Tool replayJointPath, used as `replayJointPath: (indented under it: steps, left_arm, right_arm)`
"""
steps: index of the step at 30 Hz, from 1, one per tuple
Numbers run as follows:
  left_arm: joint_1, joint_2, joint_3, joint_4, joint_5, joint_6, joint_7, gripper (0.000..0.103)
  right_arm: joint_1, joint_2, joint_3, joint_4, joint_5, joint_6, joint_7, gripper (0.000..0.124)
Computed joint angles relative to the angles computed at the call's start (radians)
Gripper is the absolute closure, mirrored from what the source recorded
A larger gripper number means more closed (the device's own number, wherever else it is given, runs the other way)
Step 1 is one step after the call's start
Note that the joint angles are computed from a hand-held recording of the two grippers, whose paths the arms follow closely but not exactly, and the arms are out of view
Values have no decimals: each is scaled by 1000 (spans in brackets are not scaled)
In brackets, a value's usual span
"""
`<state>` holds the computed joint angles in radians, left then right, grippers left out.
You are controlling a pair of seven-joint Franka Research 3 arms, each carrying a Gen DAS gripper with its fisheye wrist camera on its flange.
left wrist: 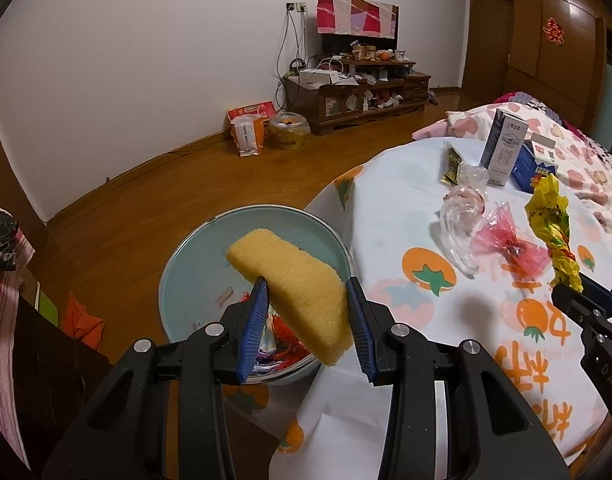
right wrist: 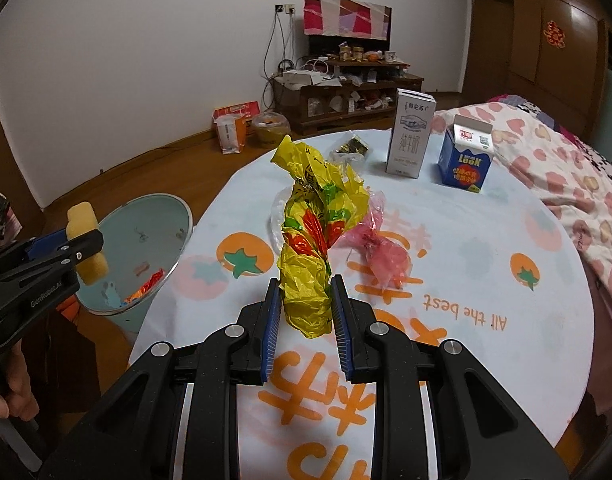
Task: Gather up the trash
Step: 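Carry the sponge and yellow wrapper in both tools toward the blue bin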
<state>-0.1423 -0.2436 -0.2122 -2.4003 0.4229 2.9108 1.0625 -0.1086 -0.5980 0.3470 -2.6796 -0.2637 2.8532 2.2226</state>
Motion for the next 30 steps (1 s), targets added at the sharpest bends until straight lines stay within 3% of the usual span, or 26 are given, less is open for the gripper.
replayJointPath:
  steps: [10,25,30]
  left_arm:
    - [-50,-14,19,-21,-70,8,71,63]
    - [-83,-36,-6,-47,-90,7,116,63]
    - [-138,-40,27,-60,-162,-3,178,63]
  right_arm:
    - [8,-63,-10,-49,20,-20,4,98]
    - [17,-162,-20,-121,66,-55,1,98]
    - [19,-205,-17,-143,77,-90,10,98]
